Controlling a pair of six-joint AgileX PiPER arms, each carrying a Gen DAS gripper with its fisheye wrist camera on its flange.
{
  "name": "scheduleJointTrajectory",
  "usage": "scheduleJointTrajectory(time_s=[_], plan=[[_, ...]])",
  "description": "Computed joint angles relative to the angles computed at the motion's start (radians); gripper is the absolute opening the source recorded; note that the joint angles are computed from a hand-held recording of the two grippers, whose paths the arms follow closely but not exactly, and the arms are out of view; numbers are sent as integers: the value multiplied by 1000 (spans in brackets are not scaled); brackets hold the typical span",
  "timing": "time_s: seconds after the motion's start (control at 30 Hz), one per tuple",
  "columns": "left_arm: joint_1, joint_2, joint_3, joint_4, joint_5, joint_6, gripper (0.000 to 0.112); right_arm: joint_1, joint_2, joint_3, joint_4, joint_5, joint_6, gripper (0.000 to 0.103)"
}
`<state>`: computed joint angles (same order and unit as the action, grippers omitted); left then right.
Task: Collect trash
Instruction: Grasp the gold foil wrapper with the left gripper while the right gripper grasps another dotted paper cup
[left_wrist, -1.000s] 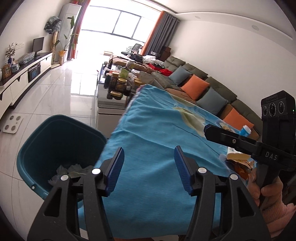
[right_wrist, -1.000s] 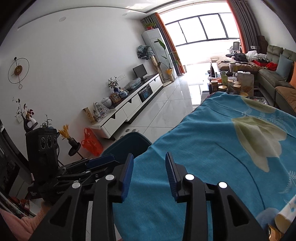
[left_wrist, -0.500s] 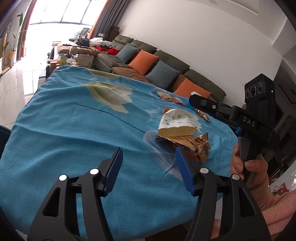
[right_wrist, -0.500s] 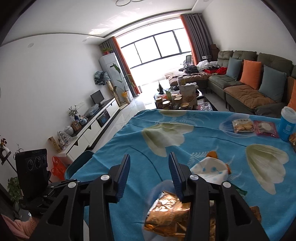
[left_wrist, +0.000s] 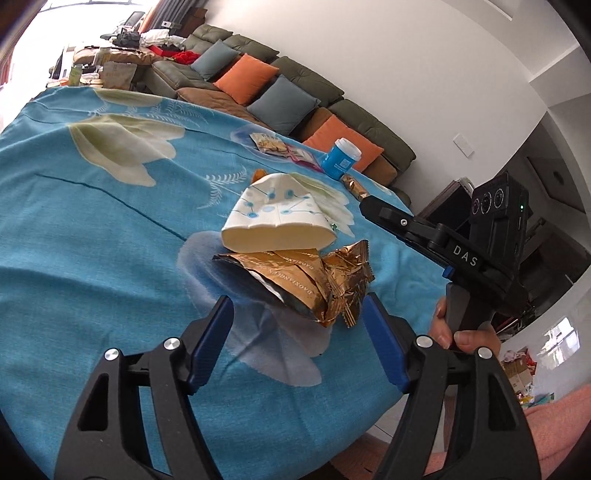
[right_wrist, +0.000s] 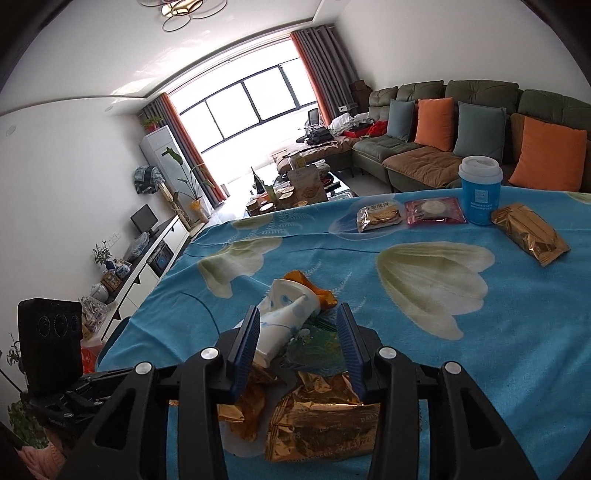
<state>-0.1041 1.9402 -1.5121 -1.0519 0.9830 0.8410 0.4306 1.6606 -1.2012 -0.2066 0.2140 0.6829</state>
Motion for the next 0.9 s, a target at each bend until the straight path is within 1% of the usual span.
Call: scheduleJointTrajectory(time_s=[0.1, 0.2, 0.27, 0.3, 0.37, 0.47, 0.57, 0.67, 0.73, 0.8, 0.9], plan=[[-5, 46, -42, -10, 29, -29, 68, -18, -18, 38, -15, -10, 25, 42], [-6, 92, -84, -29, 67, -49, 56, -37, -33, 69, -15, -15, 37, 43], [0, 111, -102, -41, 89, -52, 39, -54, -41, 93, 59, -27, -23, 43], [2, 119, -108, -47, 97, -50, 34, -60, -42, 103, 90, -32, -49, 43], [7, 129, -113, -62, 109, -44, 21, -66, -41, 113, 124, -38, -80, 43], [20, 123, -102, -74, 112, -28, 16, -60, -37, 114, 180, -40, -138, 43], [33, 99, -73, -80, 99, 2, 16, -53, -26, 99, 295, -42, -264, 43], [54, 72, -44, -83, 99, 25, 16, -36, -9, 66, 363, -33, -343, 43], [68, 44, -11, -75, 79, 45, 16, -27, 8, 39, 409, -25, -395, 43], [90, 14, 26, -77, 71, 64, 16, -24, 29, 5, 422, -11, -414, 43], [121, -21, 61, -80, 51, 87, 16, -40, 71, -50, 599, 20, -582, 45]])
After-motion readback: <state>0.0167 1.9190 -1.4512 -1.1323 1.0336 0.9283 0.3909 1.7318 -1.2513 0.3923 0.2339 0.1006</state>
